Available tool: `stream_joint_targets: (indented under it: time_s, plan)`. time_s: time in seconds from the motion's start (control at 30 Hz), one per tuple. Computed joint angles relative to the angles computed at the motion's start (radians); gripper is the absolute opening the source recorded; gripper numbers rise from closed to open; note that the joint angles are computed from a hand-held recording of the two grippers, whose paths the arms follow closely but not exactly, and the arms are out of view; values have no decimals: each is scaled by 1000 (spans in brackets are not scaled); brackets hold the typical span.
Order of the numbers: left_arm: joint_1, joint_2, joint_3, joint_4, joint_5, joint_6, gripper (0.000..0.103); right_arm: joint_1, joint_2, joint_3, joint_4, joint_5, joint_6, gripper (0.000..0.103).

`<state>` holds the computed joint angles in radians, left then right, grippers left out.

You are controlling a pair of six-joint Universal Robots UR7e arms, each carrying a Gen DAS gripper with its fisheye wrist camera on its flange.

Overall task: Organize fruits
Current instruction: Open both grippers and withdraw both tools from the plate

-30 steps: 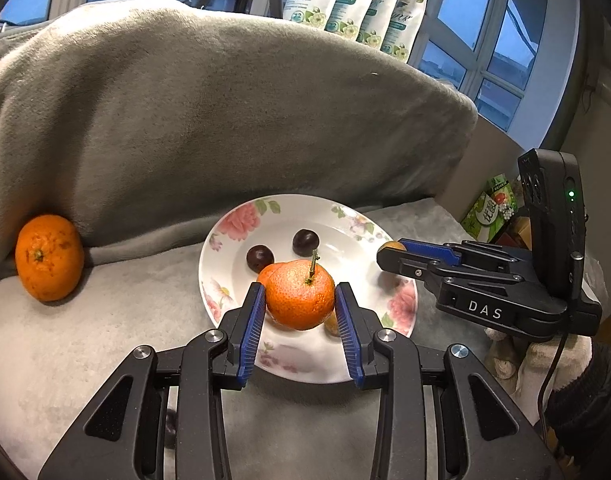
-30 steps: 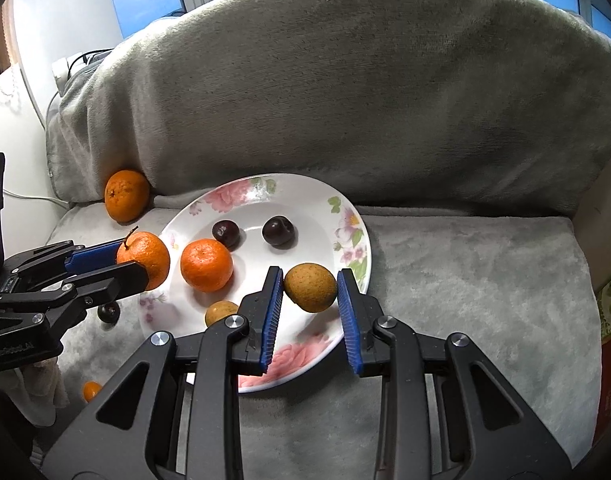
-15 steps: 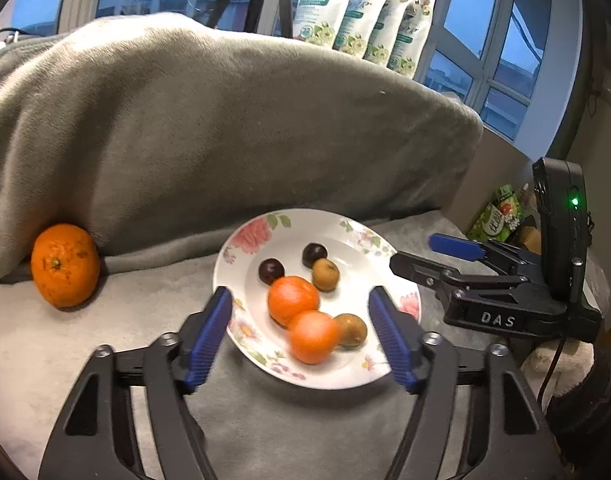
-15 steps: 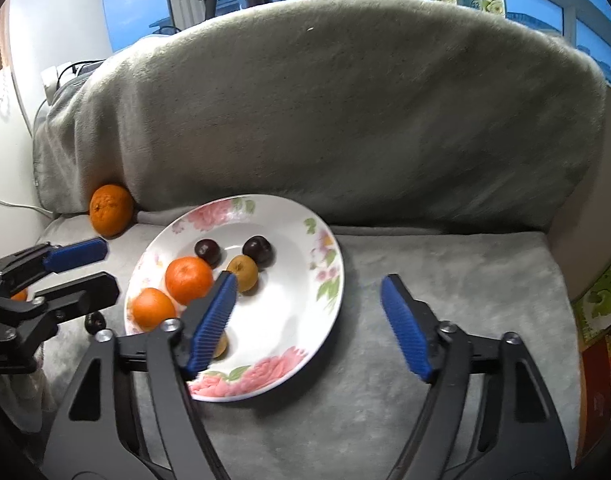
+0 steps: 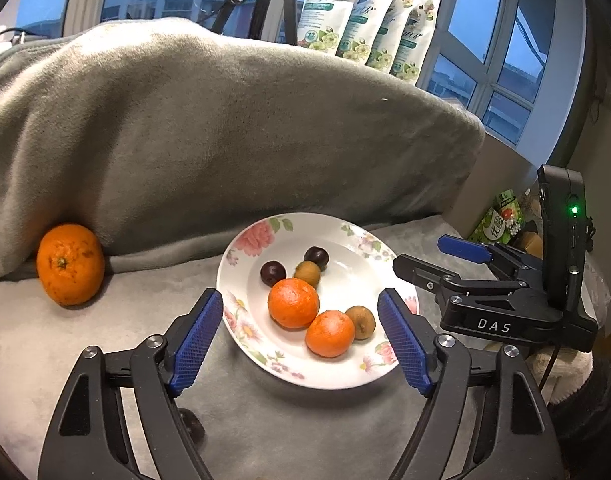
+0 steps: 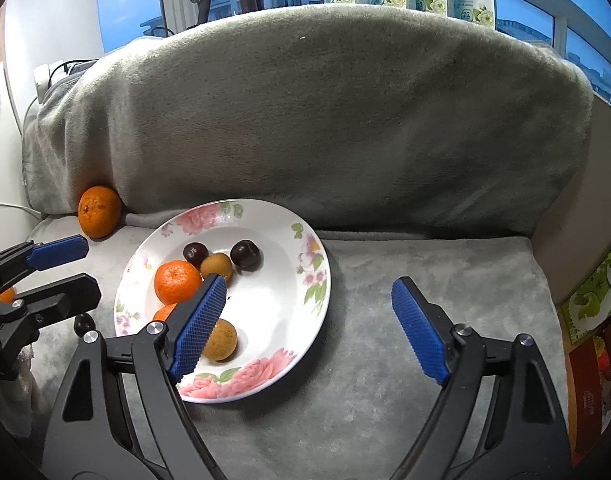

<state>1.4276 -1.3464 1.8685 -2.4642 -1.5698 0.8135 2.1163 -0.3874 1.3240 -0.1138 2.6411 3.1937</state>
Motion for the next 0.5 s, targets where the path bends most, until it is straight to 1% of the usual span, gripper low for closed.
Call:
stream_joint_targets:
  time_s: [0.33, 0.5]
  plan:
    - [0, -26, 10, -14, -3, 18, 80, 19, 2, -9, 11, 17, 16, 87]
    - [3, -39, 8, -28, -13, 23, 80, 36, 6, -28, 11, 29, 7, 88]
